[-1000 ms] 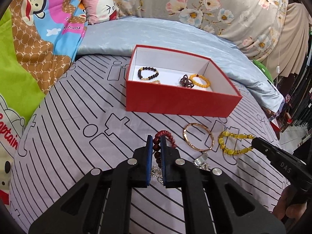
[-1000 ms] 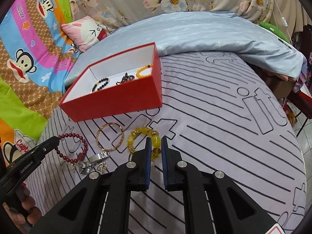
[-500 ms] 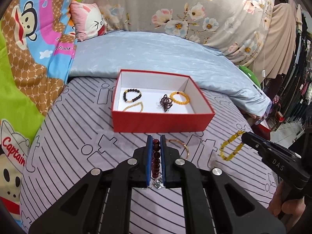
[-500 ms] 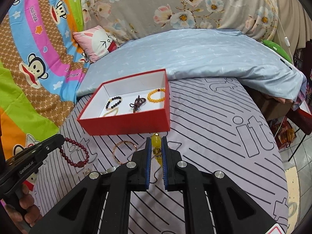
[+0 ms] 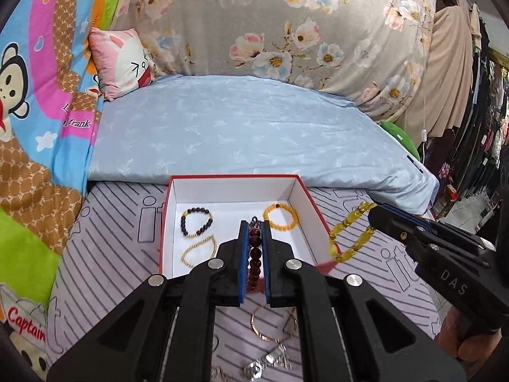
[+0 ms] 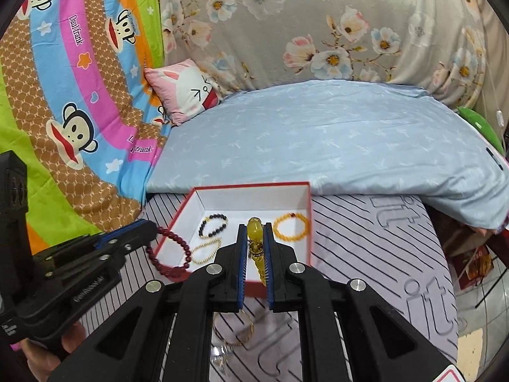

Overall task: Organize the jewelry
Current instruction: 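Carry both bracelets into the red box and open both tools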

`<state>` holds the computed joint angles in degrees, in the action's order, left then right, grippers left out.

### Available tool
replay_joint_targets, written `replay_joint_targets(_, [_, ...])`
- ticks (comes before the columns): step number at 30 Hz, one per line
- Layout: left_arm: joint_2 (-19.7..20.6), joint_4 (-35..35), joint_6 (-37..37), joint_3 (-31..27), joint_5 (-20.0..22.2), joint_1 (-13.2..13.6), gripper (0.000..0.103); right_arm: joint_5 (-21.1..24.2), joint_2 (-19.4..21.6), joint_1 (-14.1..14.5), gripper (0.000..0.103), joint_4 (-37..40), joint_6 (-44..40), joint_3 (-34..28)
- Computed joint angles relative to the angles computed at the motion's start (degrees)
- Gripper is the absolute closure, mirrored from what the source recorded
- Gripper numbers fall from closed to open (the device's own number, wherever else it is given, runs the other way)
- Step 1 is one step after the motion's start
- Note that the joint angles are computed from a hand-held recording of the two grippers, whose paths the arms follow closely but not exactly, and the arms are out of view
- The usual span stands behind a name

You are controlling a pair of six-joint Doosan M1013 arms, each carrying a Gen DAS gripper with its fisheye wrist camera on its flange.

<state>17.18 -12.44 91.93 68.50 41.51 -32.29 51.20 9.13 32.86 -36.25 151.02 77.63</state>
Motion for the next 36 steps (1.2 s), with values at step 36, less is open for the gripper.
replay_joint_targets(36, [5.8,10.8,-10.9,-2.8,1.9,0.3,0.055,-0.1,4.1,-2.8,0.071,2.8,-1.9,1.0])
